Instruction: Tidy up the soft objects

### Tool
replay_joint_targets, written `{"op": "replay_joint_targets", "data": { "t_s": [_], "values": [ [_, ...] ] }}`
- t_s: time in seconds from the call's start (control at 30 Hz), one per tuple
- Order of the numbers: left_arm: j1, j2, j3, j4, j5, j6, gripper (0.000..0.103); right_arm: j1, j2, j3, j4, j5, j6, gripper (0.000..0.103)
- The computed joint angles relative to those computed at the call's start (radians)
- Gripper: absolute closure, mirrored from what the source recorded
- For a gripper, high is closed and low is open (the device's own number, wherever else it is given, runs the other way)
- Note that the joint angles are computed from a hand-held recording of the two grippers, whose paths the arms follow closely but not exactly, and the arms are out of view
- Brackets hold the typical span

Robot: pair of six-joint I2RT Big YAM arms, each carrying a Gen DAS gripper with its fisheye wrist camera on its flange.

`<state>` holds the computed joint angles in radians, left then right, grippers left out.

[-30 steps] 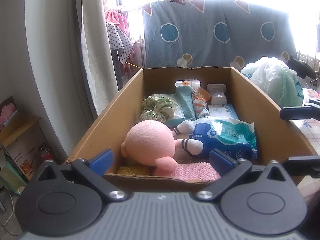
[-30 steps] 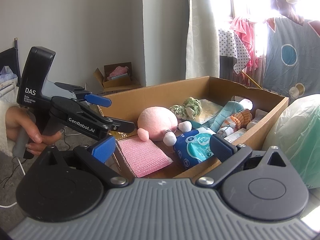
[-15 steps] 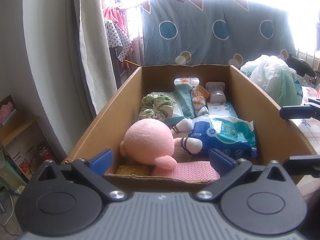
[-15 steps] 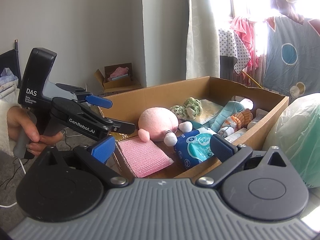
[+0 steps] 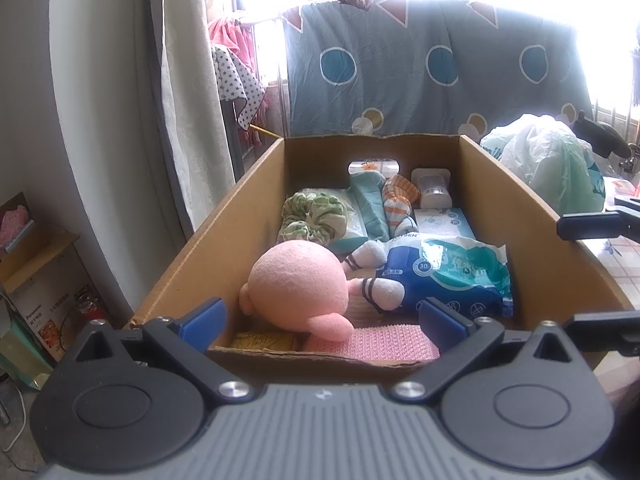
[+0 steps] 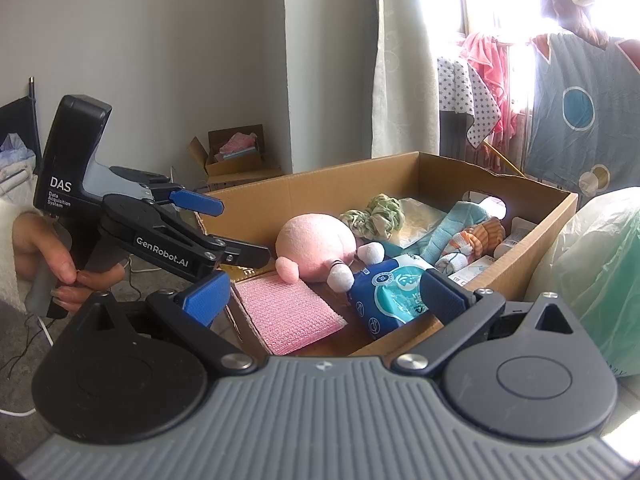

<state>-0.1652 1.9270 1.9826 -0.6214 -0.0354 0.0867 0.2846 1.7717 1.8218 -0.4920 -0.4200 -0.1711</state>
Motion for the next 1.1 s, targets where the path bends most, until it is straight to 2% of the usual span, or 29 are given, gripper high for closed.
{"op": "replay_joint_targets", "data": {
  "t_s": [0.1, 0.27, 1.1],
  "values": [
    [0.0, -0.003, -0.008, 0.008, -0.001, -0.005, 0.0, 0.004, -0.001, -0.002, 0.001, 0.015, -0.014, 0.001],
    [0.001, 0.005, 0.015, -0.025, -0.002, -0.003, 0.0, 0.009, 0.008, 0.011, -0.007, 0.024, -0.019, 0.001],
    [0.001, 0.009, 0.023, -0.033, -0.001, -0.001, 0.0, 0.007, 0.009, 0.01, -0.004, 0.023, -0.016, 0.001]
  ]
}}
